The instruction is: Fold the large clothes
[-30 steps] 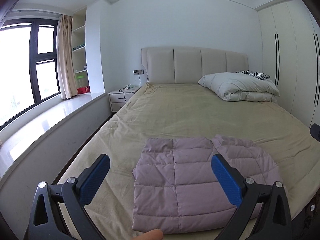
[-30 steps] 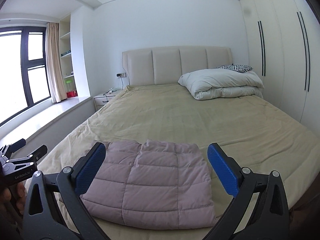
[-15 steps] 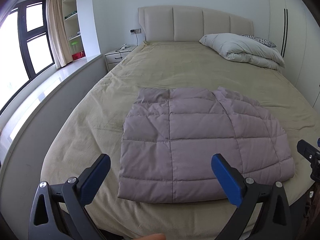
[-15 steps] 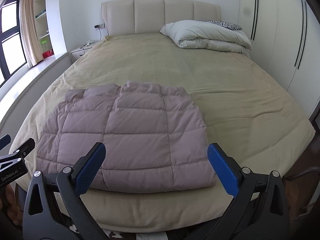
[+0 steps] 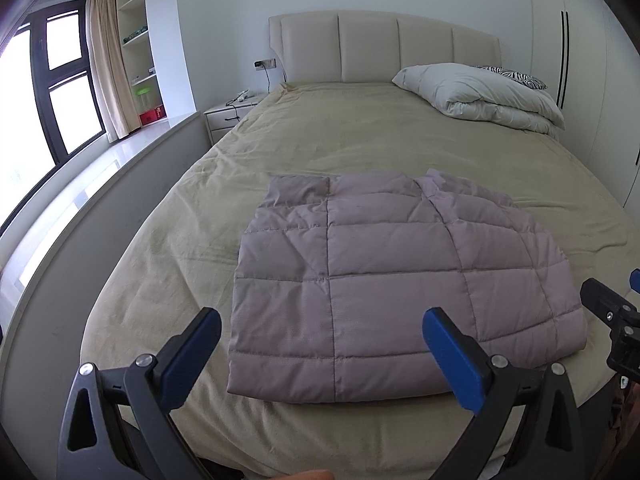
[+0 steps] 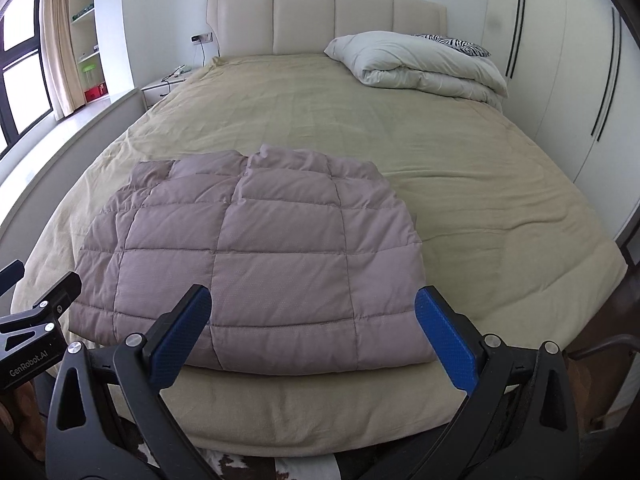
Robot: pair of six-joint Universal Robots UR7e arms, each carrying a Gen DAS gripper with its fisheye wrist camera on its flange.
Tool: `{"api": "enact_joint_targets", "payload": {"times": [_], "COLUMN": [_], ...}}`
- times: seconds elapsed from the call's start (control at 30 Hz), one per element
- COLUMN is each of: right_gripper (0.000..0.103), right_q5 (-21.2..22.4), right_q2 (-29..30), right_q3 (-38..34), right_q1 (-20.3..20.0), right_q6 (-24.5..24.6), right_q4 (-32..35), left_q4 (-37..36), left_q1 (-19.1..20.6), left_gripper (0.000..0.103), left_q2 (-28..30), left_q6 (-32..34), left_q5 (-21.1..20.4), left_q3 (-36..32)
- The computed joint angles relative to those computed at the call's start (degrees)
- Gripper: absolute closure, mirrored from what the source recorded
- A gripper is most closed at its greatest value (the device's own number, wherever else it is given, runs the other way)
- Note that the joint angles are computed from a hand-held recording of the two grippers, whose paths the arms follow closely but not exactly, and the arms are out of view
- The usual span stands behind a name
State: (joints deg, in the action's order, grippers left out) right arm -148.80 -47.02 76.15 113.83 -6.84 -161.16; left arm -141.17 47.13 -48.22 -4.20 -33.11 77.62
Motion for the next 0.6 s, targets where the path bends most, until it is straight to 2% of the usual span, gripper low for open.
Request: {"api": "enact_joint_targets", "payload": {"times": [0.6], "right_gripper": [0.000], "right_q5": [-0.3], "right_q2": [0.2], "right_q3": [0.0], "right_q1": [-0.4], "right_q6": [1.1], "right_q4": [2.2], "left_q4": [1.5], "left_q1": [0.3], "left_gripper": [0.000], "left_q2": [0.0], "left_q6": [-1.0], "left_q5": [0.2], "left_q3": [0.0]}}
